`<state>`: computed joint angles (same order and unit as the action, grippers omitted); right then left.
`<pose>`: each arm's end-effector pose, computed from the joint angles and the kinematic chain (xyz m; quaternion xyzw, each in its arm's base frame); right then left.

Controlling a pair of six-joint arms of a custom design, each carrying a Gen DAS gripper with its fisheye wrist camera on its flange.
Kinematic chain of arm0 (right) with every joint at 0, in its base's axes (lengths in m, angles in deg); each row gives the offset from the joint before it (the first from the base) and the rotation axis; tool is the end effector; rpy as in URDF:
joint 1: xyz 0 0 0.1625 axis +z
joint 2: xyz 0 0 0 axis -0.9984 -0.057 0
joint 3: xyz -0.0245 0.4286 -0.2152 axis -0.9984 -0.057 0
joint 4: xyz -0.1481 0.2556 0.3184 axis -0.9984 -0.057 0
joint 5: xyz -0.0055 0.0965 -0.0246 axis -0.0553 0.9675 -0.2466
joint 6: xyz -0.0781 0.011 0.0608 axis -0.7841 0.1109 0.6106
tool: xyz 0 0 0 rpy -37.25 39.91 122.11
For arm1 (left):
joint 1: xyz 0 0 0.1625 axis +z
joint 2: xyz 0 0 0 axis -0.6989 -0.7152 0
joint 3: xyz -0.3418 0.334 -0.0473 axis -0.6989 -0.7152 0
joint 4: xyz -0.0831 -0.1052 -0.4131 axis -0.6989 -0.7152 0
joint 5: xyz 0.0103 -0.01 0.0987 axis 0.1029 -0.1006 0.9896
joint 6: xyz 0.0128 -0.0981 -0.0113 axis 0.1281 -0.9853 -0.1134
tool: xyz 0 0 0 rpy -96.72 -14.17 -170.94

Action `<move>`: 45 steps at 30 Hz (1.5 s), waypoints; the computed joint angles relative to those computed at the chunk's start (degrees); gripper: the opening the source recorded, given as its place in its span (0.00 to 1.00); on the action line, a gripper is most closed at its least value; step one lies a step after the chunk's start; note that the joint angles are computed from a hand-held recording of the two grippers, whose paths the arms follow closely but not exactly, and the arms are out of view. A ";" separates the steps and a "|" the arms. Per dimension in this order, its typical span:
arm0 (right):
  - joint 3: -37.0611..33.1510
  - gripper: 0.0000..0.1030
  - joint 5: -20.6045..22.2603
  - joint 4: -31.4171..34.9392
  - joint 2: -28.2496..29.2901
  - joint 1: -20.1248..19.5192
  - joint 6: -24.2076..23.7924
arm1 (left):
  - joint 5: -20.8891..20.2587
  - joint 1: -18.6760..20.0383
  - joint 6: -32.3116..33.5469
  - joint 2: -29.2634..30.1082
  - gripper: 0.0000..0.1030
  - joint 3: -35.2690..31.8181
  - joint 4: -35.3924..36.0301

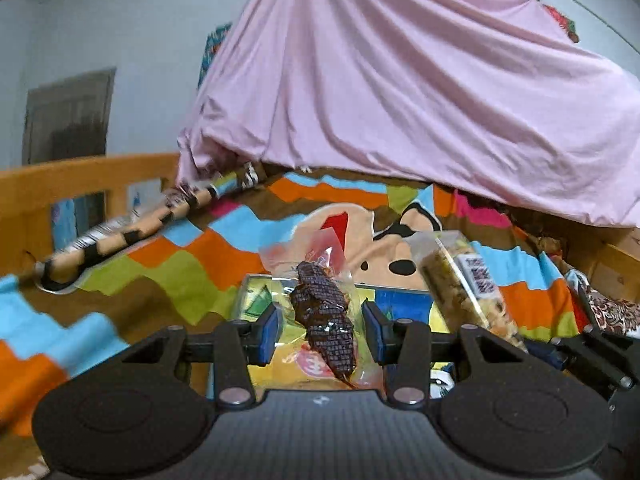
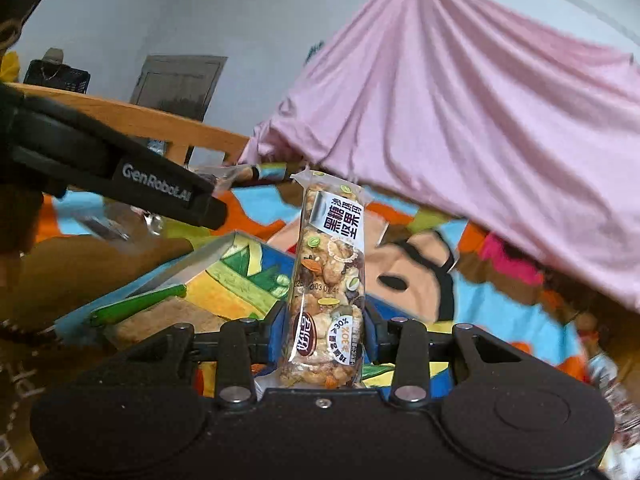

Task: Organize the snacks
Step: 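Carry nut bar with right tool and dark packet with left tool over the tray, then lower both packets into the tray and open both tools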

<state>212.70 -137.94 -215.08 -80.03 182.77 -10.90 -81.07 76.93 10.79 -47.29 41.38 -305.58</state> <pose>0.1667 -0.4551 0.1943 0.4441 -0.6977 0.4548 0.3305 -0.2931 -0.4489 0.1142 0.1995 0.7855 -0.5357 0.2372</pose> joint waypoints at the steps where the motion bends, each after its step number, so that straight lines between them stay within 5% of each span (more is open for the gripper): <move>1: -0.80 0.39 0.15 1.74 0.01 -0.48 0.29 | -1.40 1.28 0.00 0.23 0.46 -0.91 0.65; 13: -10.63 0.39 -6.45 17.75 4.08 -1.14 7.50 | -5.74 9.99 -10.56 -0.76 0.46 -7.88 24.46; 20: -11.61 0.40 -6.35 19.08 4.44 -1.23 8.93 | -5.37 10.91 -13.25 -1.13 0.48 -8.56 30.58; 24: -11.13 0.53 -5.10 19.08 3.88 -1.46 9.58 | -5.99 11.08 -17.79 -2.68 0.49 -8.11 34.94; 30: -8.98 0.81 -1.05 18.17 1.02 -1.71 9.13 | -5.45 9.55 -19.44 -4.37 0.68 -6.11 32.33; 38: -5.90 0.89 1.77 18.21 -5.23 -1.01 12.66 | -0.24 3.97 -20.28 -5.81 0.80 -0.68 24.89; 45: -1.15 0.97 4.87 17.34 -11.19 -0.07 12.63 | 10.79 -3.92 -22.09 -6.06 0.95 3.86 18.04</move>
<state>211.56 -133.07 -197.74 -91.23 182.69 1.73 -70.29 73.00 -11.31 -53.35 45.24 -287.54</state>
